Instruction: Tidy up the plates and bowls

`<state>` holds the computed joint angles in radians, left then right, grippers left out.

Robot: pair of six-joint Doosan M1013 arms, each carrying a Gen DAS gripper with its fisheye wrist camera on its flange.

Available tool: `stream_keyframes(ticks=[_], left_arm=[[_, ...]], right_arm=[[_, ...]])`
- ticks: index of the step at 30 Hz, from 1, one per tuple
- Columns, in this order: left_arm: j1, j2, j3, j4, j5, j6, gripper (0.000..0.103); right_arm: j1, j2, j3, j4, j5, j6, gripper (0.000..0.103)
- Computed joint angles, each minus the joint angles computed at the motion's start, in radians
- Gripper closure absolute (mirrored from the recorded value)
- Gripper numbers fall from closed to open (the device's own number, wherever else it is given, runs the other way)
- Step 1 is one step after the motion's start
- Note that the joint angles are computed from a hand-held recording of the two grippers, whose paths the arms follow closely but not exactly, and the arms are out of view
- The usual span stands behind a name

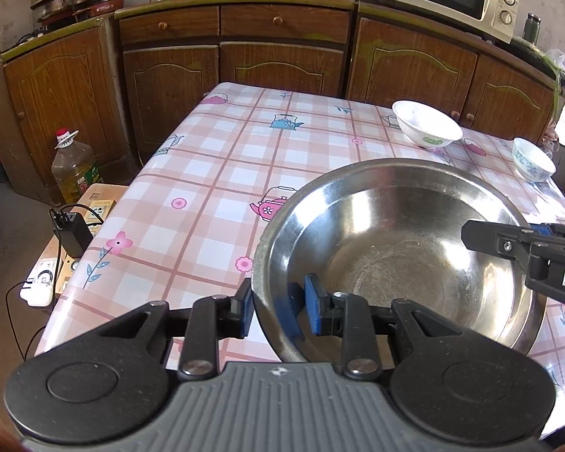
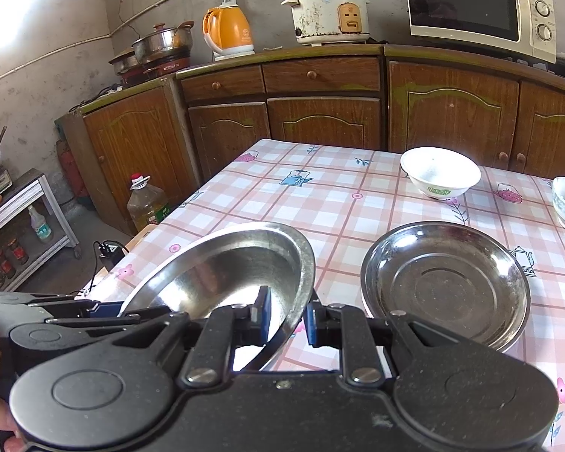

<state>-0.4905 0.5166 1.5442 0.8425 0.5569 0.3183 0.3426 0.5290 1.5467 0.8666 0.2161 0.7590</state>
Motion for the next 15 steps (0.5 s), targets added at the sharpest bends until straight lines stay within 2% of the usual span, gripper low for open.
stream_keyframes(ticks=[15], left_arm=[[-0.011, 0.004, -0.002, -0.028, 0.003, 0.031, 0.073]], right_arm=[[-0.003, -0.007, 0.012, -0.017, -0.004, 0.014, 0.079]])
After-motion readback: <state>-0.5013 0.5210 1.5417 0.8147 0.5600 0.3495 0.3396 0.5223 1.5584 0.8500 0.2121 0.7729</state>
